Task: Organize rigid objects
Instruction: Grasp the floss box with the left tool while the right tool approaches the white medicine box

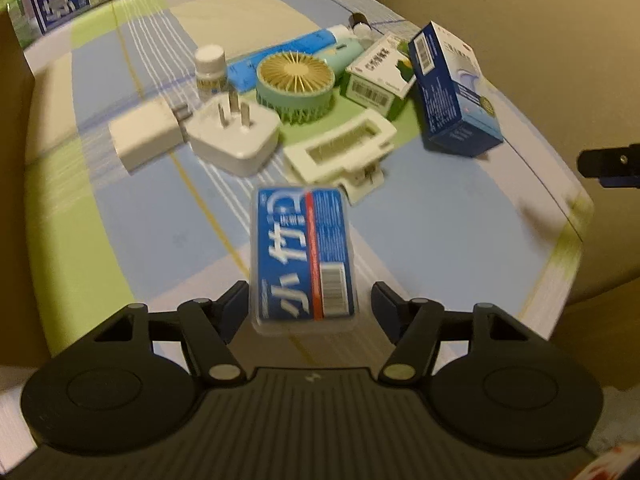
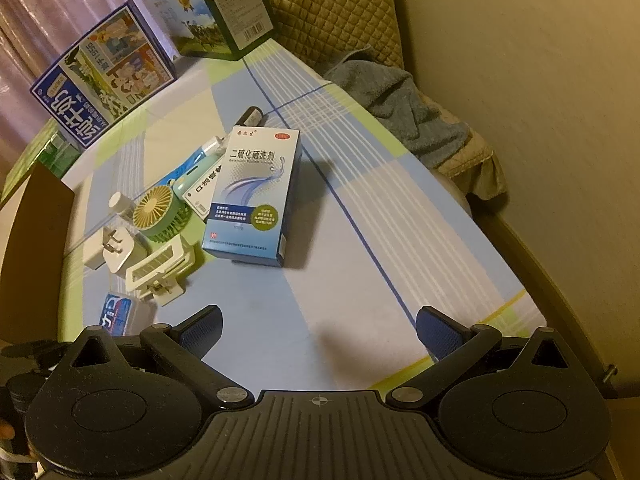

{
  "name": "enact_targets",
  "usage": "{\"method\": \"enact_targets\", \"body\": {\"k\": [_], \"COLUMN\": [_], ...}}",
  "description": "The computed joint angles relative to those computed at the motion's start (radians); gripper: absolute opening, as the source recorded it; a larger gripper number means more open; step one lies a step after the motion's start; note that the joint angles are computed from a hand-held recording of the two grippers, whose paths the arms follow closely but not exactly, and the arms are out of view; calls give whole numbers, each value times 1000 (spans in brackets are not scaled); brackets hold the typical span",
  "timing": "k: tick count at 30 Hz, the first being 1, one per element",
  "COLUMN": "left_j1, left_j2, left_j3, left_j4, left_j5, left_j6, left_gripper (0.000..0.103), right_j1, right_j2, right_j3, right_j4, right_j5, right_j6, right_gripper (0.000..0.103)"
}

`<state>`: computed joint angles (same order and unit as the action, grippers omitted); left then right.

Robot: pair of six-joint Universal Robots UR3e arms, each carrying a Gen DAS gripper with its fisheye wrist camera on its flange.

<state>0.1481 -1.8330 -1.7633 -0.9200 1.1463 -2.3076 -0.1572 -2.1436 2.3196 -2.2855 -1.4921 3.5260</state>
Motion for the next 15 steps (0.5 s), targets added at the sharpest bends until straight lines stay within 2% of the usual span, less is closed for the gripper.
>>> {"method": "enact_targets", "body": {"k": [6, 9, 10, 15], "left_j1": [-55, -69, -69, -32], "left_j2": [-70, -81, -80, -27], "left_j3": [64, 68, 67, -15], "left_j4": [68, 82, 79, 156], "left_j5": [50, 66, 64, 63], "left_j6": [-49, -62, -63, -100], "left_gripper": [62, 58, 53, 53], "right_j1": [-9, -12, -13, 6], "right_j2": [-6, -3, 0, 60], "right_j3": [5, 11, 14, 17], "right_j4": [5, -8, -16, -104], "right_j5": [6, 10, 11, 16], "right_j6": [-6, -8, -7, -9], "right_gripper": [101, 101, 101, 101]}}
